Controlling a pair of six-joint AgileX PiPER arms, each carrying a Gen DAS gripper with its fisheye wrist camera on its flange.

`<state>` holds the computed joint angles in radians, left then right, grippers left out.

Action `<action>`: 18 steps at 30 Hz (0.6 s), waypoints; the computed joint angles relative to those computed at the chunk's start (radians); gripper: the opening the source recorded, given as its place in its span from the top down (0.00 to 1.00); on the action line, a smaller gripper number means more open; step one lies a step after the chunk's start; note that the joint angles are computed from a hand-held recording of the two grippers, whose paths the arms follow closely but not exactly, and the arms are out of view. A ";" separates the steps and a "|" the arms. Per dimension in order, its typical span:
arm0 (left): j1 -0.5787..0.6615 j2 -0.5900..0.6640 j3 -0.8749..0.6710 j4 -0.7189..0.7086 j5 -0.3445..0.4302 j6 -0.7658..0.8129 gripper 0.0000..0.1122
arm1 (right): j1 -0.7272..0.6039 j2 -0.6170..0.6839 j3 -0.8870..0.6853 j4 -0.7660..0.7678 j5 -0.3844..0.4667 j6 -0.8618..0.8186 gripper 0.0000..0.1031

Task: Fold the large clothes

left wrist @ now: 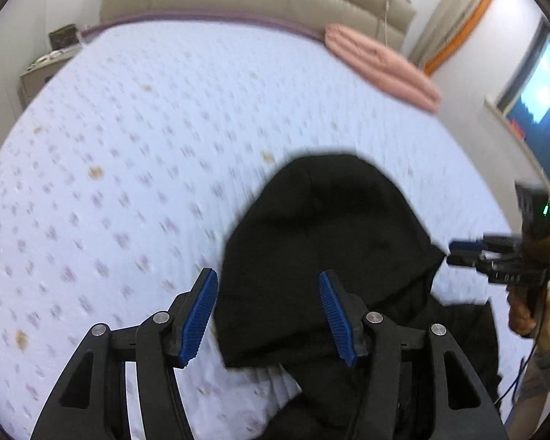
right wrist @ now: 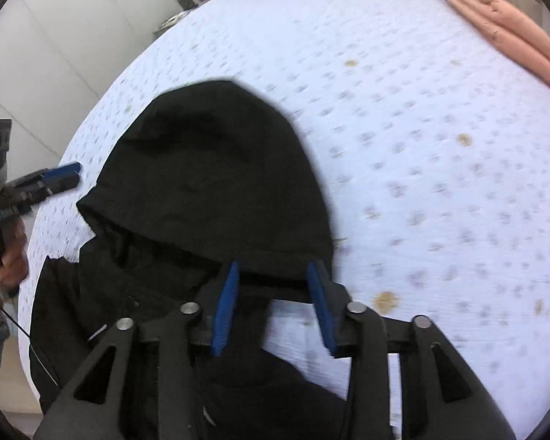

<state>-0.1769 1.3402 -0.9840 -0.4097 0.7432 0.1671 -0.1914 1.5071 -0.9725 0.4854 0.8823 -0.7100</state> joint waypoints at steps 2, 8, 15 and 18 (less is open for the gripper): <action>0.040 0.044 -0.036 0.008 -0.001 0.001 0.46 | -0.060 0.053 -0.040 0.025 0.030 -0.011 0.53; 0.148 0.286 -0.094 -0.249 0.057 0.216 0.46 | -0.189 0.357 -0.215 0.220 0.243 -0.113 0.52; 0.030 0.363 -0.090 -0.300 0.006 0.233 0.47 | -0.067 0.392 -0.146 0.298 0.194 -0.183 0.51; -0.058 0.352 -0.086 -0.184 -0.072 0.127 0.68 | -0.033 0.363 -0.127 0.315 0.182 -0.186 0.57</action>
<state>-0.2348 1.6923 -1.0702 -0.5940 0.6713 0.2942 -0.2246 1.8702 -1.0997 0.8004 1.0642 -0.8961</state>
